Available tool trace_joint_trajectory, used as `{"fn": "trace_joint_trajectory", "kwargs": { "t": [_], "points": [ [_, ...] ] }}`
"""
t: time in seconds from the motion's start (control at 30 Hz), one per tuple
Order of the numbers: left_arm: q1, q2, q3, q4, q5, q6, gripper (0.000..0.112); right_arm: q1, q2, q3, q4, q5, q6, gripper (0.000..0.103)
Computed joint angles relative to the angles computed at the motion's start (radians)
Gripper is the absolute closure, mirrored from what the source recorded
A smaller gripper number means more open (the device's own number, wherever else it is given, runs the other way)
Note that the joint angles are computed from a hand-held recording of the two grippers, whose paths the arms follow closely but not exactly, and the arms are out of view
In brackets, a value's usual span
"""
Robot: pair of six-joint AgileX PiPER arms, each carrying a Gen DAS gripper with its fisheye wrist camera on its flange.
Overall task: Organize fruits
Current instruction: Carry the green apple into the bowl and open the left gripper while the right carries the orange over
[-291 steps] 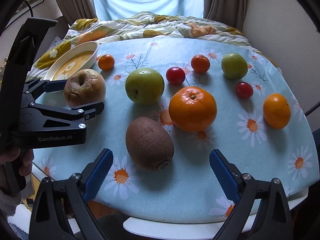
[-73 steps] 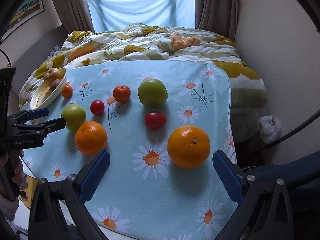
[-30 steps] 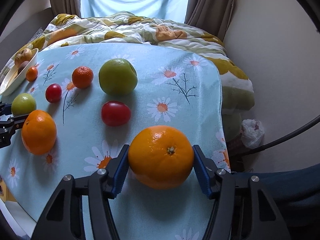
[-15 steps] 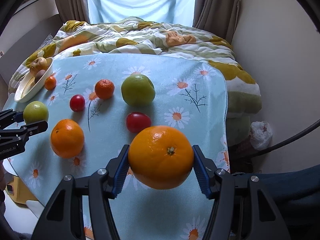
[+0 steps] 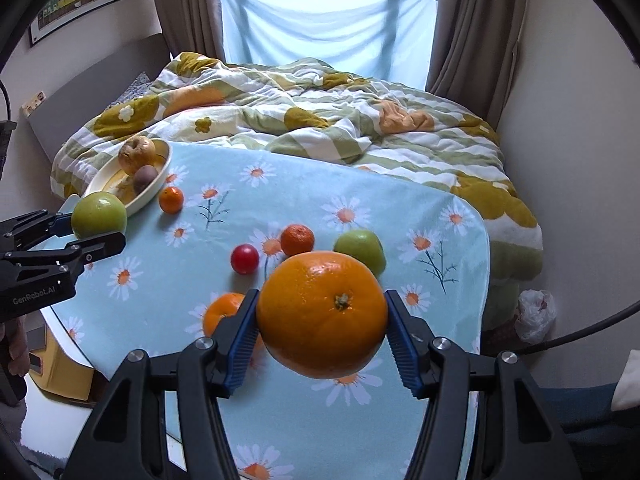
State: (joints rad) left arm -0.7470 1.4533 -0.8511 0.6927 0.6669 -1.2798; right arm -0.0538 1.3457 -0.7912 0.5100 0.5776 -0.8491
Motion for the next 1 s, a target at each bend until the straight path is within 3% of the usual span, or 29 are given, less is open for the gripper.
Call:
{"fn": "trace_joint_trajectory", "kwargs": {
  "t": [0.27, 0.47, 0.77, 1.0],
  "points": [
    [0.19, -0.131, 0.064, -0.102, -0.042, 0.245, 0.051, 0.268, 0.015, -0.078, -0.146, -0.017, 0.312, 0.047],
    [0.44, -0.176, 0.093, -0.308, -0.125, 0.624, 0.051, 0.457, 0.098, -0.166, -0.299, -0.05, 0.589, 0.047],
    [0.823, -0.074, 0.068, -0.753, -0.227, 1.338, 0.051, 0.64, 0.282, -0.339, -0.496, -0.052, 0.924, 0.047],
    [0.998, 0.08, 0.011, -1.015, -0.248, 1.754, 0.051, 0.719, 0.428, -0.48, -0.572, -0.02, 1.087, 0.047]
  ]
}}
